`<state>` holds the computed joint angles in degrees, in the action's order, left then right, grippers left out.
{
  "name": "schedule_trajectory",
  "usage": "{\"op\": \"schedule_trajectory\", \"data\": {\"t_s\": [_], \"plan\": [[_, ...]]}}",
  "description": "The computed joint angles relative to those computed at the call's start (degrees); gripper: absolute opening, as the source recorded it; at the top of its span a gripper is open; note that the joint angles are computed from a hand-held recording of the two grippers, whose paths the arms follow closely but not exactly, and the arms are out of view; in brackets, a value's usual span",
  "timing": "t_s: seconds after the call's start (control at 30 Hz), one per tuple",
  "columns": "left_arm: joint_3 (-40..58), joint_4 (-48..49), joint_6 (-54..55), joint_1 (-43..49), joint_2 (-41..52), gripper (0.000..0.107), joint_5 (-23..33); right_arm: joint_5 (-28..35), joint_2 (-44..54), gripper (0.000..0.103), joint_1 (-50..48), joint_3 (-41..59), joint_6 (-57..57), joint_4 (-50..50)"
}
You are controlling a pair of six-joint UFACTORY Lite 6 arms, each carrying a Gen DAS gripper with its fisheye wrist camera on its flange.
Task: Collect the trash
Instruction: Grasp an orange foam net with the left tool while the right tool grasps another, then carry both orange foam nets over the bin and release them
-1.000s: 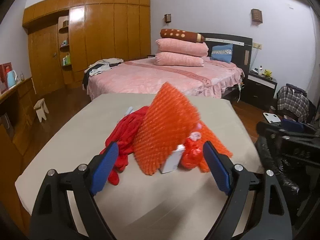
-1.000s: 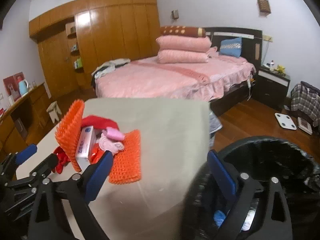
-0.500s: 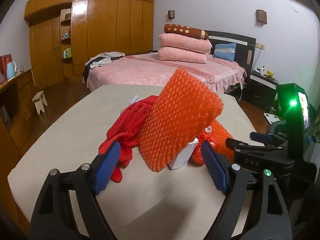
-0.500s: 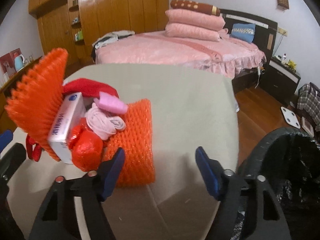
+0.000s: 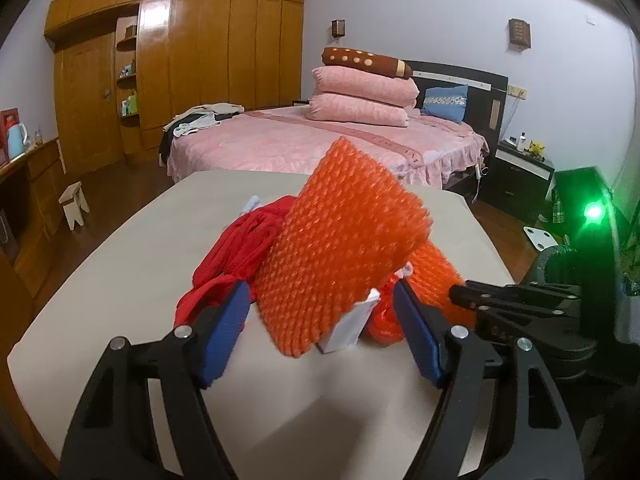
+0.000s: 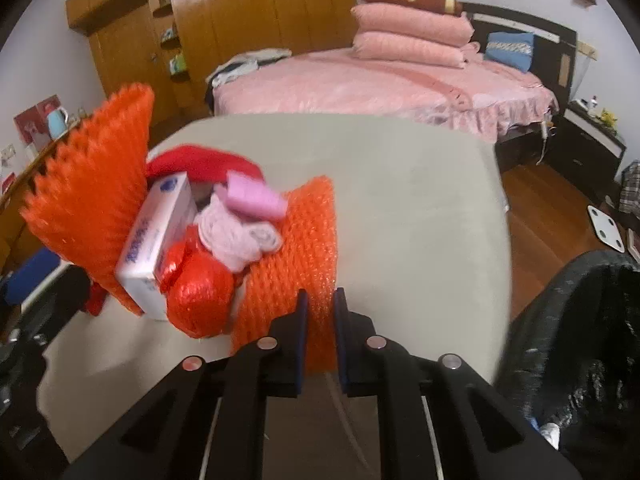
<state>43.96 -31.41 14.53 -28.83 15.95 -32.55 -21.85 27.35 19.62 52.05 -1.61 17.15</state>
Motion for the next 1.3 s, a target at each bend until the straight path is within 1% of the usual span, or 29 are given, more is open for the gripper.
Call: {"op": "schedule_trajectory", "data": {"t_s": [0.2,0.47,0.57,0.67,0.7,0.77,0.83,0.93,1.13,1.3], "plan": [[3.4,-2.5,1.8,-1.8,2.8,0.068,-0.2,-1.2,-7.2,0.012,-0.9,-4.6,-3.4,3.9],[8.2,-9.1,8.3,-3.3,6.9,0.058,-1.3,-0.7,-12.5,0.012,-2.7,-6.4,-3.0,2.6],[8.6,-9.8,9.3,-3.0,6.6,0.050,-1.1,-0.9,-13.9,0.012,-2.4,-6.8,-4.6,3.7],[7.9,-8.1,8.5,-2.5,5.7,0.038,-0.4,-0.8,-15.1,0.012,-2.4,-7.2,-3.8,2.7],[7.7,-7.7,8.3,-2.4,5.4,0.031,-0.2,-0.8,-15.6,0.012,-2.3,-7.5,-3.4,2.4],[7.2,-7.6,8.5,-2.5,4.8,0.027,0.1,-0.7,-16.7,0.012,-1.9,-8.0,-3.5,2.7],[6.8,-7.7,8.5,-2.6,4.0,0.016,0.5,-0.6,-17.7,0.012,-2.0,-8.6,-3.1,2.2],[5.1,-7.8,8.1,-2.9,1.7,0.014,-0.3,-0.3,-19.5,0.012,-2.3,-9.6,-2.6,1.4],[1.7,-9.9,9.3,-4.4,-5.1,0.013,-1.3,0.2,-23.8,0.012,-1.7,-11.8,-3.1,2.3],[-0.4,-13.2,12.4,-6.5,-10.4,0.013,-1.8,0.5,-28.1,0.012,-0.7,-13.8,-6.1,5.4]]}}
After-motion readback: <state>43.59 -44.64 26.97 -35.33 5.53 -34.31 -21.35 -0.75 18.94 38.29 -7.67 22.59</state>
